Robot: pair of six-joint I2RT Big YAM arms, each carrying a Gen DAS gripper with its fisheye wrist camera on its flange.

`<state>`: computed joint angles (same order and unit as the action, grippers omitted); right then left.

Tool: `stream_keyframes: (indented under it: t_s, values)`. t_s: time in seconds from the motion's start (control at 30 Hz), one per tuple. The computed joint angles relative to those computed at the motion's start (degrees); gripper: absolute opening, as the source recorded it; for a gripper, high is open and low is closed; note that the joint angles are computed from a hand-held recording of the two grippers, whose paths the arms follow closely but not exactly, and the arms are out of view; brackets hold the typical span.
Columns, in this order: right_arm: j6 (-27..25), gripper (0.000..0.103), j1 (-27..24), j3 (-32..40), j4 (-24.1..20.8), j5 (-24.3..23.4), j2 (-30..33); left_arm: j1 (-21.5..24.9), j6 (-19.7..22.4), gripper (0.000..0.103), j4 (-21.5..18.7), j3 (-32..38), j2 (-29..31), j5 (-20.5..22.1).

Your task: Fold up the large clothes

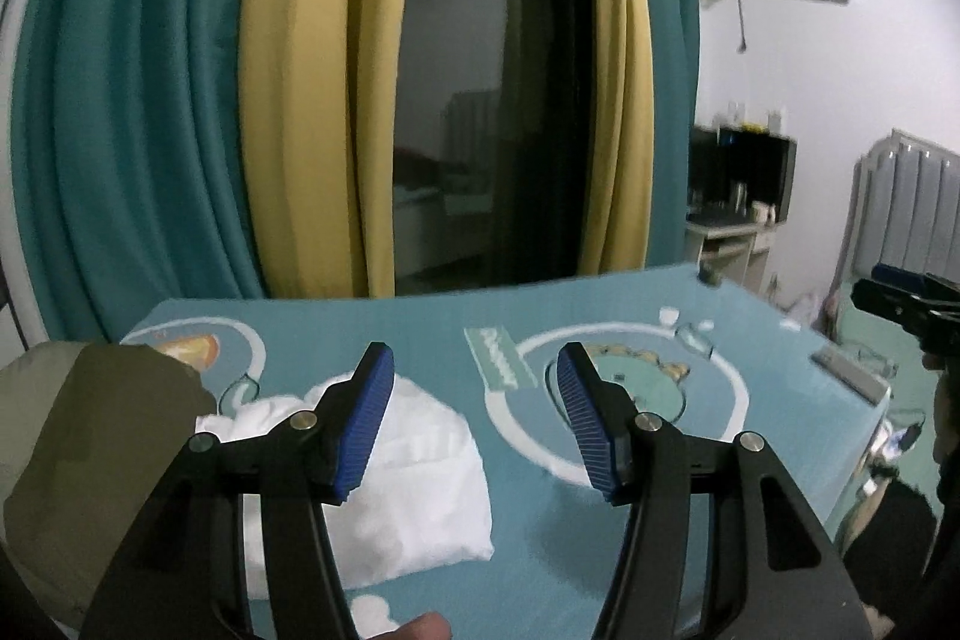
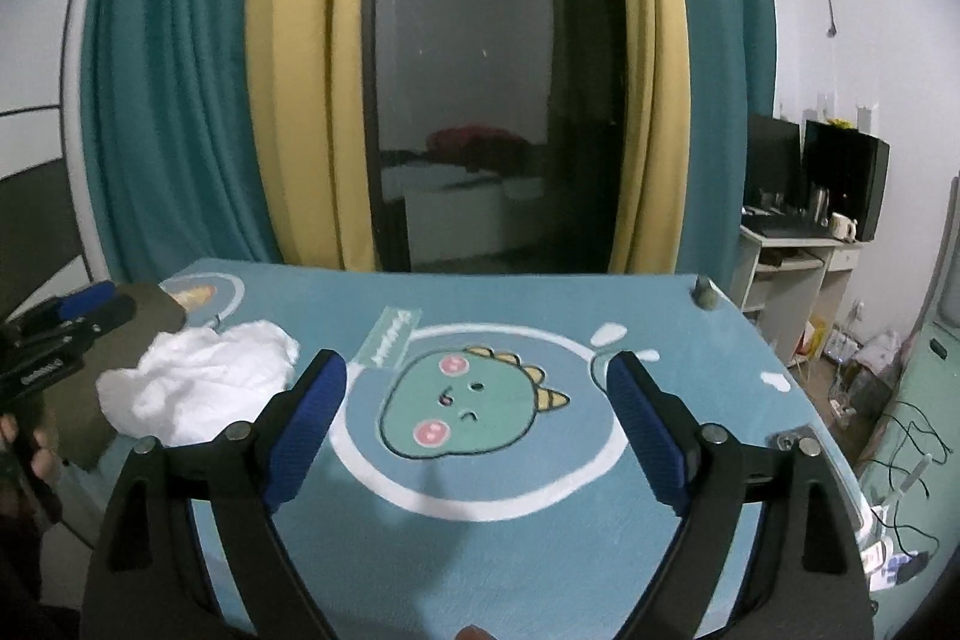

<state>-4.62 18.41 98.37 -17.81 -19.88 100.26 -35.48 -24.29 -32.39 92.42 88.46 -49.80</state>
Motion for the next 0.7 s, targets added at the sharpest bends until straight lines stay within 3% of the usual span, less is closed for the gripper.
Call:
stream_keyframes:
  t_s: [0.1, 0.3, 0.7]
  values:
    - [1.15, 0.101, 0.35, -2.39, 2.94, -0.69, -2.50, 0.00, 1.94, 0.062, 3.50, -1.19, -1.06, -0.78]
    - [1.89, 0.102, 1.89, -4.87, 7.05, 3.37, -4.63, -0.06, 3.96, 0.068, 9.90, -5.02, -3.53, -2.48]
    - [0.93, 0.102, 3.48, -1.02, 2.20, 5.78, -0.54, 1.73, -1.71, 0.069, 7.96, -10.44, -6.69, -1.44]
